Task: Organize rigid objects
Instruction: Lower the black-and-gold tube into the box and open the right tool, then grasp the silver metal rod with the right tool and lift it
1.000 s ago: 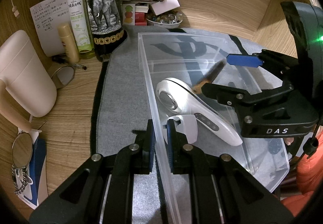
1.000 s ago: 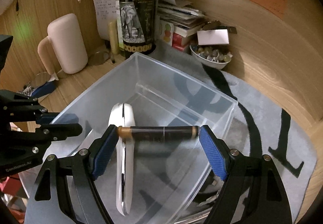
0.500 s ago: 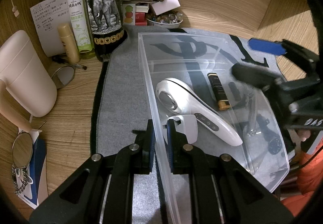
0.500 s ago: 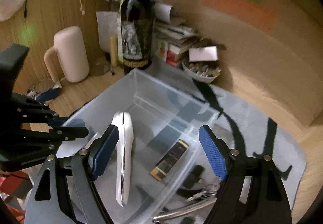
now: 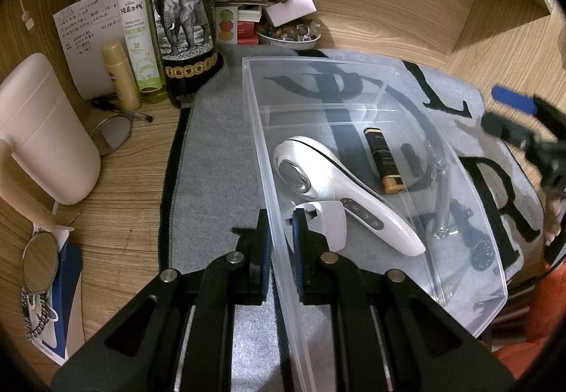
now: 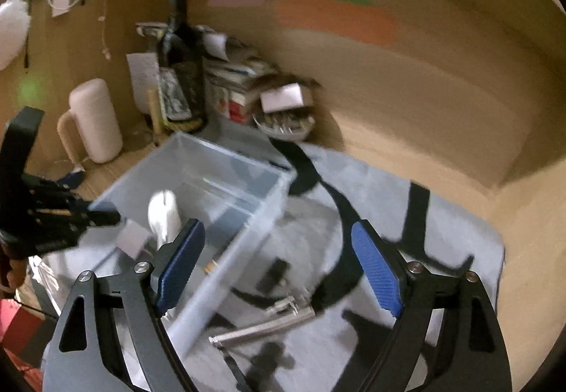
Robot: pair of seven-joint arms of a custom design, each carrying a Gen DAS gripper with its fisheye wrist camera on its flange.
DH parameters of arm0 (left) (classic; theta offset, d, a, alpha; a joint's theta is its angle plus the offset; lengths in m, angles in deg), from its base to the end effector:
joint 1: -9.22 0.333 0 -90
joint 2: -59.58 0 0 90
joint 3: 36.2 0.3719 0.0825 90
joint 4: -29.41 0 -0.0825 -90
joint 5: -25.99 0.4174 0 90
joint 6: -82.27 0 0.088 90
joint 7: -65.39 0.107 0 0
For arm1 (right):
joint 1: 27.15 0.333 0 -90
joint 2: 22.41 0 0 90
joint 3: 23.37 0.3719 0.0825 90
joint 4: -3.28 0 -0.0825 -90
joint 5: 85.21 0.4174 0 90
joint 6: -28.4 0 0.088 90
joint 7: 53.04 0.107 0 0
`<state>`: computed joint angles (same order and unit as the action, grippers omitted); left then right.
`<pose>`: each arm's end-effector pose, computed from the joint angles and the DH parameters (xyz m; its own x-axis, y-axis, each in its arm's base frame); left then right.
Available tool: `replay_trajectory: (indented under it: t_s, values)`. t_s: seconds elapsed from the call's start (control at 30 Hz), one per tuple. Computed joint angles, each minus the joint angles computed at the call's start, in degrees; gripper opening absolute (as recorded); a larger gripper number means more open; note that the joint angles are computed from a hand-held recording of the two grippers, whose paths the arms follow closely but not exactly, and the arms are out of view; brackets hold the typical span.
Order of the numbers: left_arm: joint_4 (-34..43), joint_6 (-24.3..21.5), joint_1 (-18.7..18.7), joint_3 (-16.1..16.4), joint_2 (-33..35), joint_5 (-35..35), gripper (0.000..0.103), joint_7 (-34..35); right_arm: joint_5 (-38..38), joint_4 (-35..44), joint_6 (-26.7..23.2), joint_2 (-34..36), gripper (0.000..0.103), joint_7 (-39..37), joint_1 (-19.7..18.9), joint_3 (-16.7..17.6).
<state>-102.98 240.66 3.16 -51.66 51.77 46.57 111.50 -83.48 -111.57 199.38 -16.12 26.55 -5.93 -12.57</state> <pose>0.5079 -0.2213 0.4982 0.0512 -0.9928 0.1086 -0.8096 -0.1049 -0.5776 0.5641 0.3442 0.5478 0.6099 -0.7871 0.0925 -0.4673 -0.4515 -0.7601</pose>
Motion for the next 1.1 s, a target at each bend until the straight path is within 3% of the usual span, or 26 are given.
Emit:
replay_trajectory:
  t_s: [0.13,0.37,0.6,0.7,0.8,0.87,1.1]
  values:
    - [-0.19,0.29,0.03,0.09,-0.06,-0.07,0.011,0.12,-4.14,-1.64,-2.13,-0.22,0.083,4.58,0.52,-1.93]
    - [-0.24,0.37,0.07,0.05,-0.08,-0.26,0.011,0.21,-0.82,-3.04,-8.32,1.06,0.083,3.7,-0.67,-1.45]
    - [-0.42,0.57,0.17,0.06,-0.22,-0.55,0.011,0.5,9.1,-1.4,-10.68,3.34,0.083,-1.29,-2.39,0.84]
    - [-0.41,0.59,0.19,0.02,-0.19,-0.55,0.011,0.54,9.22,-0.26,-11.77,4.72,0.08,-1.18,-1.97,0.75]
    - [-0.39,0.51,0.27,-0.06,-0.21,-0.32,0.011,0.36,4.19,-1.32,-10.28,4.29,0.07,1.28,-0.57,-0.6]
    - [-0.47,0.53,0.27,-0.03,-0.28,-0.27,0.011,0.41,2.45,-1.87,-9.63,3.94,0.058,1.86,-0.53,-0.83]
    - [-0.56,0.55,0.37,-0.04,-0.39,-0.35,0.011,0.54,4.3,-2.38,-8.51,3.54,0.023,0.02,-2.57,-0.45]
